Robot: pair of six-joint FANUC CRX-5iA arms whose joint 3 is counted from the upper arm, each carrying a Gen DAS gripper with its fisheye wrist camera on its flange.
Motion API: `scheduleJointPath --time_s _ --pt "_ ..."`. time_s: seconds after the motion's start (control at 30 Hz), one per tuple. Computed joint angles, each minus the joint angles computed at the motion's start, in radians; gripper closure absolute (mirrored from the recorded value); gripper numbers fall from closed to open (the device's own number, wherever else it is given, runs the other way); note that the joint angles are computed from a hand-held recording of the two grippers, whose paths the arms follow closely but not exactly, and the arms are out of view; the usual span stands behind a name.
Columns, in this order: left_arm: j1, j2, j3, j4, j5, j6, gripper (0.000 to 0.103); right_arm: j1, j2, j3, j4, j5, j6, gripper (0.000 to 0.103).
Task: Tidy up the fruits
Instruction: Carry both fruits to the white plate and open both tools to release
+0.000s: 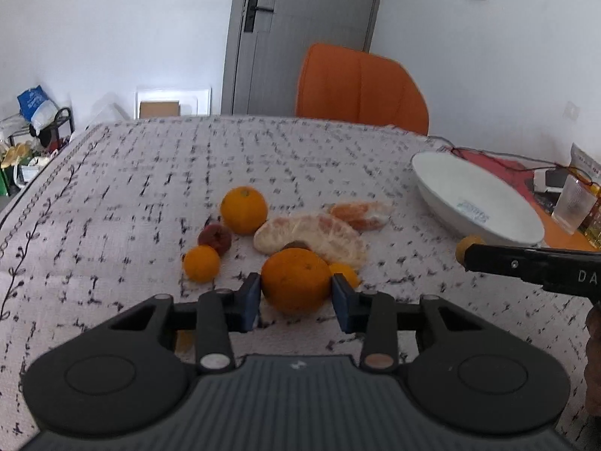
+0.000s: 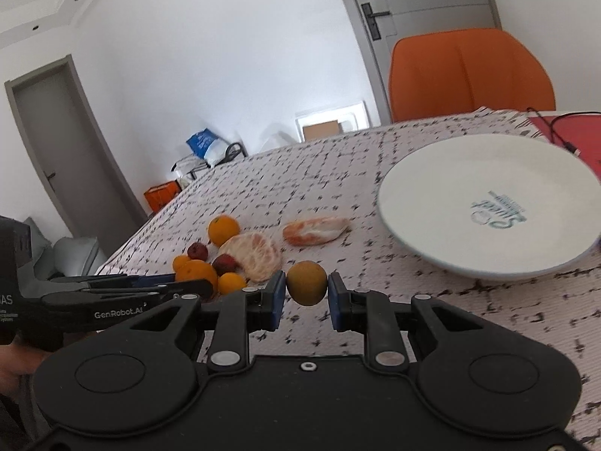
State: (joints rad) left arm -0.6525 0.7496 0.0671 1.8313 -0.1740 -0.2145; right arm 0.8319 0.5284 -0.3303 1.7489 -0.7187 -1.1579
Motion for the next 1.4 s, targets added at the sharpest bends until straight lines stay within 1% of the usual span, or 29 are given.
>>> scheduleJointPath --time_s 0.07,0.13,0.23,0.3,0.37,0.43,0.67,0.97,1.07,1.2,1.27,1.3,1.33,1.4 --pt "-0.017 -0.004 0.004 0.069 0.018 -0.06 0.064 0.002 -0.007 -0.01 0.003 -0.015 -0.008 0.08" --pt "-0.027 -0.006 0.01 0.099 0.026 -0.092 0.064 0.001 -0.015 -0.024 0.009 -0.03 -0.021 0.08" --pt "-0.037 -0.003 0.023 0.104 0.026 -0.113 0.064 0.005 -0.025 -0.041 0.002 -0.054 -0.033 0.08" --pt "-0.037 0.0 0.029 0.081 0.013 -0.106 0.064 0.008 -0.034 -0.055 -0.004 -0.072 -0.042 0.08" --pt "-0.034 0.005 0.038 0.036 -0.008 -0.08 0.064 0.013 -0.041 -0.065 -0.015 -0.09 -0.047 0.08" --pt "-0.039 0.007 0.045 0.028 -0.022 -0.081 0.064 0.019 -0.048 -0.075 -0.035 -0.11 -0.045 0.08" --pt "-0.042 0.038 0.097 -0.09 -0.071 -0.012 0.064 0.04 -0.071 -0.117 -0.077 -0.175 -0.069 0.08" --pt "-0.061 0.074 0.159 -0.168 -0.09 0.036 0.064 0.05 -0.098 -0.173 -0.111 -0.211 -0.117 0.08" --pt "-0.061 0.088 0.185 -0.214 -0.099 0.077 0.064 0.052 -0.106 -0.188 -0.115 -0.224 -0.132 0.08" --pt "-0.069 0.101 0.21 -0.23 -0.105 0.081 0.064 0.052 -0.114 -0.203 -0.118 -0.236 -0.146 0.08" --pt "-0.071 0.109 0.225 -0.242 -0.111 0.086 0.064 0.053 -0.118 -0.208 -0.121 -0.239 -0.151 0.077" --pt "-0.072 0.114 0.235 -0.256 -0.115 0.097 0.064 0.056 -0.118 -0.208 -0.126 -0.246 -0.153 0.074" --pt "-0.072 0.119 0.244 -0.267 -0.118 0.106 0.064 0.064 -0.115 -0.204 -0.145 -0.265 -0.147 0.074" --pt "-0.073 0.128 0.26 -0.284 -0.123 0.12 0.064 0.066 -0.119 -0.207 -0.145 -0.273 -0.139 0.074"
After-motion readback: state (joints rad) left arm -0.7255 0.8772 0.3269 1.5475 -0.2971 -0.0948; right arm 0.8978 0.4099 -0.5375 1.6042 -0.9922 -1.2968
